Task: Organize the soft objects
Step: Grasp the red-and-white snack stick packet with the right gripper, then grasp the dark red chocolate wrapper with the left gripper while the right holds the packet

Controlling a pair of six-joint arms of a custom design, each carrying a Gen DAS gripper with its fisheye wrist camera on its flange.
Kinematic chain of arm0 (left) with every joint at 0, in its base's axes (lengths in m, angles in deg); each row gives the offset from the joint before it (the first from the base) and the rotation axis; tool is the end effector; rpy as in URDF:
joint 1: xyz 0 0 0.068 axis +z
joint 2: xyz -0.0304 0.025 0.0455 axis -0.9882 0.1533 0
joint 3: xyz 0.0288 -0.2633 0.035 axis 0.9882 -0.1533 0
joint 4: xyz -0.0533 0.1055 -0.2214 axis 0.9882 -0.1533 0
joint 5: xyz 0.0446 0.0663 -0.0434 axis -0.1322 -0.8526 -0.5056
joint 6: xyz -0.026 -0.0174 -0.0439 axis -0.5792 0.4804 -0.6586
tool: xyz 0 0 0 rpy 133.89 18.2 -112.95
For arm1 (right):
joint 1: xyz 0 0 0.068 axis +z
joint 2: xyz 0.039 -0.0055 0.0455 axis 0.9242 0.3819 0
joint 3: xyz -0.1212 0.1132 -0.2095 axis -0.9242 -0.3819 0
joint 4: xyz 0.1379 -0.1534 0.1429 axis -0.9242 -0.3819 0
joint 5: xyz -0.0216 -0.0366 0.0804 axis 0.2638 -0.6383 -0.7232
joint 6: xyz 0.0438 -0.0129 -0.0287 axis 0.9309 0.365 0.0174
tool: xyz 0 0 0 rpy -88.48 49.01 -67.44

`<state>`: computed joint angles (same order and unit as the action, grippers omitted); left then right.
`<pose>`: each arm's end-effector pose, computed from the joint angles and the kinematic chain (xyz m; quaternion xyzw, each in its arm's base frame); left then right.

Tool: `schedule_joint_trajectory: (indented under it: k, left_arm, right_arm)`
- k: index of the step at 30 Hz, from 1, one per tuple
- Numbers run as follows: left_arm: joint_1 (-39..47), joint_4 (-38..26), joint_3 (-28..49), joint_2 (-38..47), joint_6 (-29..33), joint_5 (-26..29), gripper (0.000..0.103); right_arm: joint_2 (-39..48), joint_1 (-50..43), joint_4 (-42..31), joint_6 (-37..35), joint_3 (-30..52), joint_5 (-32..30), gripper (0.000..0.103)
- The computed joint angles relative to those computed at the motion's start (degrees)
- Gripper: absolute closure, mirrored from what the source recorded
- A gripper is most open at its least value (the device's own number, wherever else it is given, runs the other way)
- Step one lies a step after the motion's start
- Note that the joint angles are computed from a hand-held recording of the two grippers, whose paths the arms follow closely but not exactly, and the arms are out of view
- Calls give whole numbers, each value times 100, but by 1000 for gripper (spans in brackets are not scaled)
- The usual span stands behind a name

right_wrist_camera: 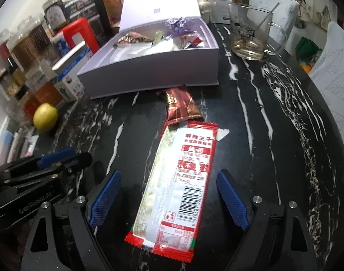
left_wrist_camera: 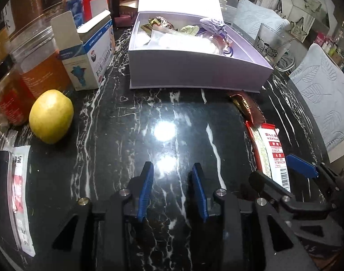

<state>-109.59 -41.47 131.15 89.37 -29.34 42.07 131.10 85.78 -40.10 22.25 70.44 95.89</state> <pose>0.2874 -0.1567 0.1743 0.1447 0.9533 -0.1051 0.2433 0.2298 0.0710 0.1737 0.0741 0.9543 0.0470 0.2855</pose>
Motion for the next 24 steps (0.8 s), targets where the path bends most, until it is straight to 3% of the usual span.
schedule_joint_trajectory:
  k: [4, 5, 6, 8, 11, 12, 13, 18, 24]
  left_arm:
    - [-14, 108, -53, 15, 26, -198, 53]
    - [-8, 125, -57, 24, 30, -226, 43]
    - [25, 119, -94, 1, 32, -202, 26]
    - [91, 127, -112, 23, -42, -82, 12]
    - [91, 151, -136, 19, -33, -94, 11]
    - [91, 138, -119, 31, -20, -87, 11]
    - [111, 146, -126, 18, -17, -24, 11]
    - [141, 210, -59, 9, -71, 383, 11]
    - [-161, 325, 249, 97, -46, 333, 11]
  right_arm:
    - [191, 248, 20, 11, 50, 483, 15]
    - [175, 274, 71, 8, -2, 561, 15]
    - [176, 299, 77, 6, -16, 634, 15]
    - [232, 393, 9, -62, -11, 916, 15]
    - [50, 388, 155, -212, -221, 989, 21]
    - [-21, 384, 189, -236, -274, 1013, 32]
    - [-142, 370, 253, -267, -372, 1036, 51]
    - [-566, 39, 333, -289, -630, 711, 58]
    - [-1241, -450, 121, -273, -865, 370, 59]
